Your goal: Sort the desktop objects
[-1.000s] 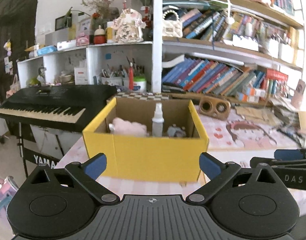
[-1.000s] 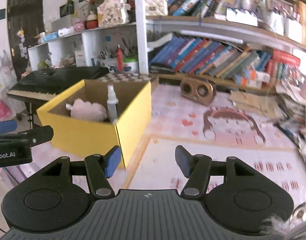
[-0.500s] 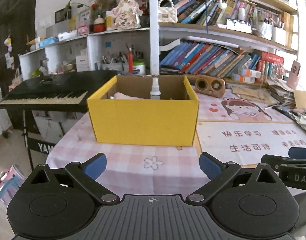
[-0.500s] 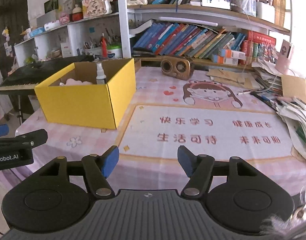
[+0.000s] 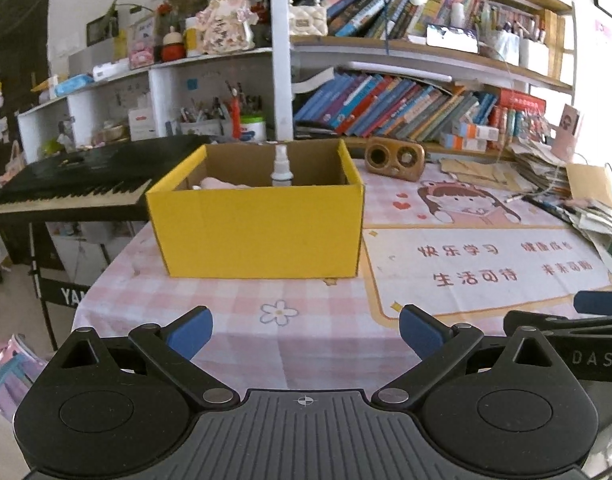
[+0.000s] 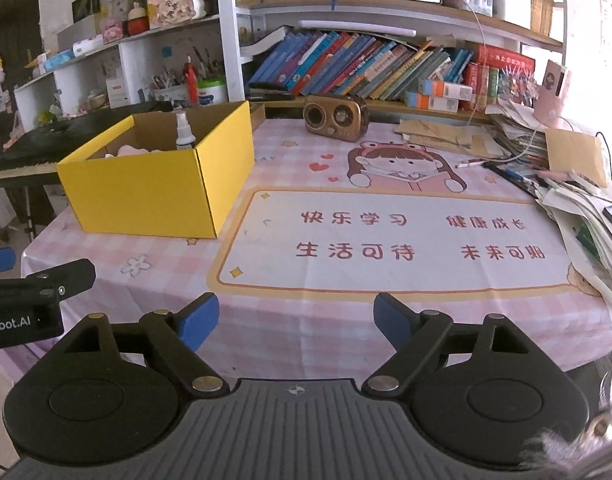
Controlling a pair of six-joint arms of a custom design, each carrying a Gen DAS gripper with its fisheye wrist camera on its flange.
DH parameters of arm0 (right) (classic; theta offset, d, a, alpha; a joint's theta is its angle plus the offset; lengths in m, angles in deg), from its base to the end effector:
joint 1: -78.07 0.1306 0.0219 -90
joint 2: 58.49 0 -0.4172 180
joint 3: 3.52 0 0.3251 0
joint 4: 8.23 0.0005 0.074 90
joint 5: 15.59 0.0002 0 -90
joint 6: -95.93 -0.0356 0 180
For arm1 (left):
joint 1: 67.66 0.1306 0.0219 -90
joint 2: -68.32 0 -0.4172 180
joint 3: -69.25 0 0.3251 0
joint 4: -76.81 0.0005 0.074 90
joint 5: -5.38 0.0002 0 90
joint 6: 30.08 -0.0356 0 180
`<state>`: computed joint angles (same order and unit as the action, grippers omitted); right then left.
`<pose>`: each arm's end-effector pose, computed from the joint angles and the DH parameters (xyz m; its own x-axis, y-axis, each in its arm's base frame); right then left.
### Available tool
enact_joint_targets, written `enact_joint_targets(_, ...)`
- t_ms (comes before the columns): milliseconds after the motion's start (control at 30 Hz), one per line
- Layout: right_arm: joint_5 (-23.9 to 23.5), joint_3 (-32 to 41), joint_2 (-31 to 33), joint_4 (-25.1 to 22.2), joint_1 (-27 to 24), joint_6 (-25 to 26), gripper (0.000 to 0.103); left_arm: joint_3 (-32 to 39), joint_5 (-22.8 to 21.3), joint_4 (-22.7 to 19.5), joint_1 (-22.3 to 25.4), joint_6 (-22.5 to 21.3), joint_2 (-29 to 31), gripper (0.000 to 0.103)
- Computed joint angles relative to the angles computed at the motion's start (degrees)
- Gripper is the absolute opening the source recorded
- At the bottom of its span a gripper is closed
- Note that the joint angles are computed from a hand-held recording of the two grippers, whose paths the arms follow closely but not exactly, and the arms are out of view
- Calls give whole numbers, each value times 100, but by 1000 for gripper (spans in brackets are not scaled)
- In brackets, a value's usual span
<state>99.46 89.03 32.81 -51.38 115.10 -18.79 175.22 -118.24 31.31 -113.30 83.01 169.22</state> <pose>0.3569 0.2497 0.4837 -0.6072 0.0165 -0.7944 -0.0441 0.9975 0.0544 0.3657 -0.3465 0.5016 -0.5350 0.0800 -0.8410 0.0988 0.9946 0.0318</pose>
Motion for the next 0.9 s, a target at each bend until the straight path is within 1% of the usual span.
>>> enact_joint_targets(167, 10, -8, -4, -4, -6, 26, 87, 105, 33, -85, -9, -104, 65, 103)
enact_joint_targets(400, 37, 63, 34, -83, -38, 73, 92, 178, 13, -185, -4, -80, 113, 103)
enact_joint_targets(500, 67, 94, 51, -142, -58, 42, 95, 213, 81, -213, 16, -76, 139, 103)
enact_joint_targets(600, 132, 118, 62, -207, -56, -9, 96, 234, 184, -221, 42, -73, 161, 103)
enact_joint_targets(767, 173, 136, 75, -287, -67, -61, 97, 439, 162, -497, 30, -86, 295, 103)
enact_joint_targets(900, 163, 148, 85, -334, -86, -80, 98, 525, 199, -610, 39, -74, 355, 103)
